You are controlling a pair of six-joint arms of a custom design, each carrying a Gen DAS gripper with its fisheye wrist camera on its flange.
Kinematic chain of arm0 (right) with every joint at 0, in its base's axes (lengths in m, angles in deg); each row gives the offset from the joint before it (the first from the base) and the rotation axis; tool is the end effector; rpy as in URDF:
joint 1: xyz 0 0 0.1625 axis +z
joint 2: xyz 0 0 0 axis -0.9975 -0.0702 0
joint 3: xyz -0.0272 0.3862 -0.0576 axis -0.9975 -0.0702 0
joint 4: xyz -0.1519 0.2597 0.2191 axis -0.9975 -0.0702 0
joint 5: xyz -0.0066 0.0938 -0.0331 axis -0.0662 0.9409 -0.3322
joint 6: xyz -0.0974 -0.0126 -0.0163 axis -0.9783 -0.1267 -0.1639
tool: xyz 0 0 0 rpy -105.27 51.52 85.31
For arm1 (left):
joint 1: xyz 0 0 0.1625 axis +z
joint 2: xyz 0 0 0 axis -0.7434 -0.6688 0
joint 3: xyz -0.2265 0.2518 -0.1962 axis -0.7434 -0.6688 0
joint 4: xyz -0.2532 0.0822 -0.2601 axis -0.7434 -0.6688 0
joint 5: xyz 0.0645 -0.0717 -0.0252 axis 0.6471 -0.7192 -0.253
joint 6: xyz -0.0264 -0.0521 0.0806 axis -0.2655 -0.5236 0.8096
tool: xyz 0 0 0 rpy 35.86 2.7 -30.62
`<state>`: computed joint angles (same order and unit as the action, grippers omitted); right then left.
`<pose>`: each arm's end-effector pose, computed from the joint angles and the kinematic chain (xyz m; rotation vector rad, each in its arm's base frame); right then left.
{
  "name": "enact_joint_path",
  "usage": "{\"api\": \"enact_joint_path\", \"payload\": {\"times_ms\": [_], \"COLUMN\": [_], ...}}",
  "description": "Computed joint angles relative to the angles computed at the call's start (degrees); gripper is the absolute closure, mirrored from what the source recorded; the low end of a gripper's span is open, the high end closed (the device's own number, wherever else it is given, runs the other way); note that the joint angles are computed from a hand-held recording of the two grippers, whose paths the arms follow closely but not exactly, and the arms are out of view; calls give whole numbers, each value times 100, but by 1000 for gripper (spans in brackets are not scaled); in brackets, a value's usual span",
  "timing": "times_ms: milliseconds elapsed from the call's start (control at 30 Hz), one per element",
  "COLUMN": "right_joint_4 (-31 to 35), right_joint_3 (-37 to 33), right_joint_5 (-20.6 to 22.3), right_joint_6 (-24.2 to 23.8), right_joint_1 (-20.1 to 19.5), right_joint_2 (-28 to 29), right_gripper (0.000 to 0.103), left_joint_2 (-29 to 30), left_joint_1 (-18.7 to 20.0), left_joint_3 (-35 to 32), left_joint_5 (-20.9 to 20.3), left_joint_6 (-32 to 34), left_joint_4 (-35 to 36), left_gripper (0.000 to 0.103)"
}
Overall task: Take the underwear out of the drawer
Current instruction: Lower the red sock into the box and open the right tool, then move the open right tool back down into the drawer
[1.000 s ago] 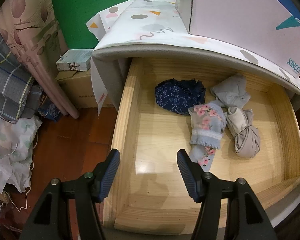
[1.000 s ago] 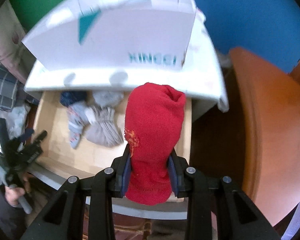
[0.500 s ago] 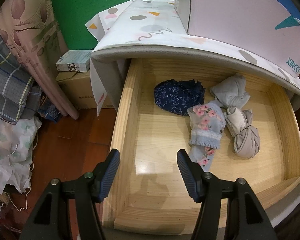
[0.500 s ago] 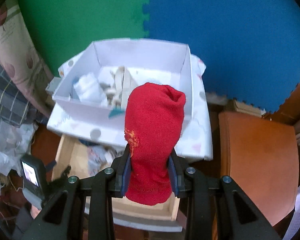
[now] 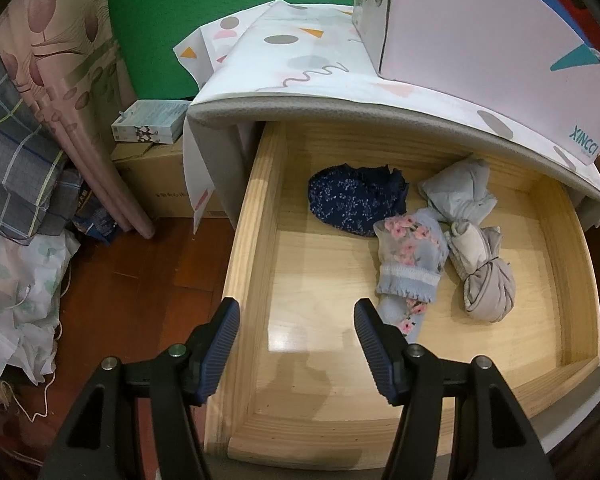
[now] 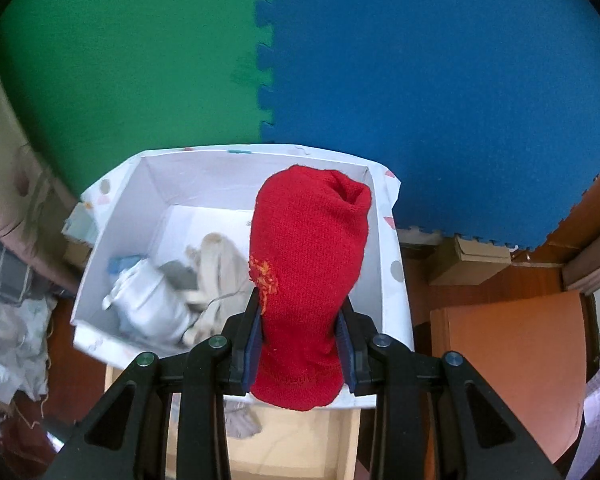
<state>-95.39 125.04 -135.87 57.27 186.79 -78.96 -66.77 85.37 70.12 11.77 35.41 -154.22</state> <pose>0.1607 -0.5698 0.4905 -0.1017 -2.1495 0.6742 -0.3596 -0.5304 0.0301 0.5131 2.3141 -0.4509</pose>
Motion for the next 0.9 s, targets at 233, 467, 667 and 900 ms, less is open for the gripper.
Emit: {"api": "enact_joint_path", "payload": {"times_ms": [233,467,667,900], "right_joint_4": [-52,-780,-843,-736], "right_joint_3": [-188,224,292,855], "right_joint_5": [240,268,204,282], "right_joint_6": [11,-378,-506,-474], "right_joint_1": [-431,-527,-397,-173], "right_joint_2": [264,173,18,-475], "right_gripper": [68,61,46,46], "left_joint_2": [3,55,80,83], "left_joint_1": [6,8,7,5], "left_joint_3": [10,-30,-40,-37], "left_joint_5": [-5,0,13,44], "left_joint_6": [8,11,-15,10], "left_joint_4": [-27,27,52,83], "left_gripper": [42,42,42,42]}}
